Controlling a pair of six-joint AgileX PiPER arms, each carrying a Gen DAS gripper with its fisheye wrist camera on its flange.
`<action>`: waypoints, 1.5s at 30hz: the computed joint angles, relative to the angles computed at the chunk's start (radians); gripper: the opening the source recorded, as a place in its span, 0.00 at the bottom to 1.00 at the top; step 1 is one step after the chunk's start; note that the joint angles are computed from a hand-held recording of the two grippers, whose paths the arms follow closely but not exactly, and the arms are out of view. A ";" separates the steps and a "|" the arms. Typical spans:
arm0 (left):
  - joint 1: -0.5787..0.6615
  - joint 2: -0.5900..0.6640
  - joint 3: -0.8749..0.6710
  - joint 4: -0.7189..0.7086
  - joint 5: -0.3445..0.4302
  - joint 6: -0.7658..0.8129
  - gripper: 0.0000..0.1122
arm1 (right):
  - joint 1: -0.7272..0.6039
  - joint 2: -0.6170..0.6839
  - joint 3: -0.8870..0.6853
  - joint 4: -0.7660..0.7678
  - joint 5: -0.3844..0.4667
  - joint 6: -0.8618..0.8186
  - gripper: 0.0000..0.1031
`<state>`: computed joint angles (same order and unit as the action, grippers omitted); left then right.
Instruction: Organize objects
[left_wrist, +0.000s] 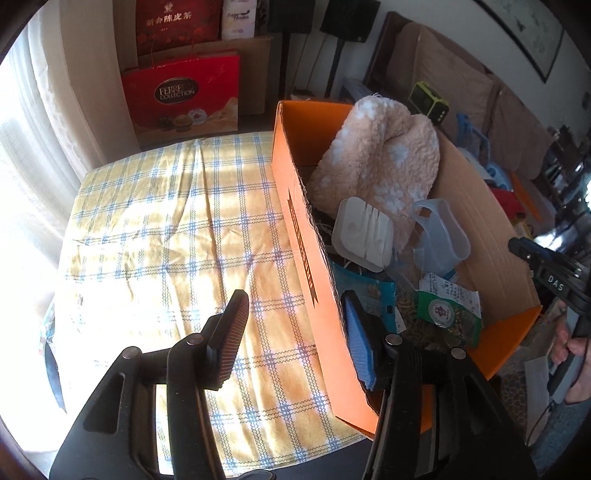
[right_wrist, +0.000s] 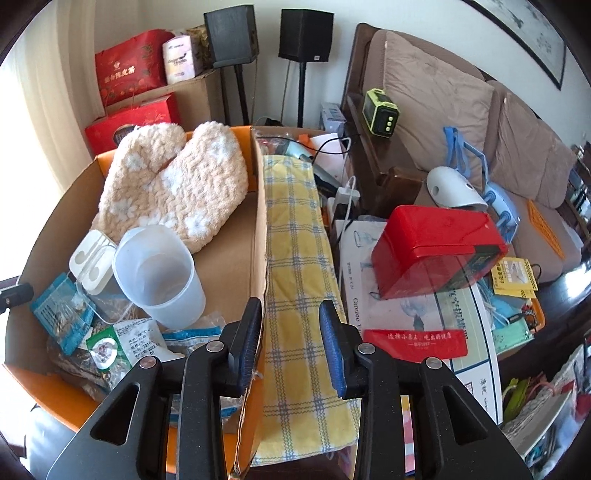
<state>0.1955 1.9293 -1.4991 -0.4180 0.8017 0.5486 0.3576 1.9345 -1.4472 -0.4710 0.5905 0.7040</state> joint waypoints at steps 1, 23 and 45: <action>-0.006 -0.032 0.037 0.005 -0.033 0.001 0.48 | 0.007 -0.020 0.016 -0.022 -0.005 0.027 0.31; 0.048 -0.459 0.509 -0.166 -0.303 0.159 0.89 | 0.309 -0.198 0.219 -0.452 0.021 0.565 0.84; 0.098 -0.565 0.640 -0.168 -0.339 0.132 0.92 | 0.443 -0.246 0.304 -0.565 0.091 0.780 0.99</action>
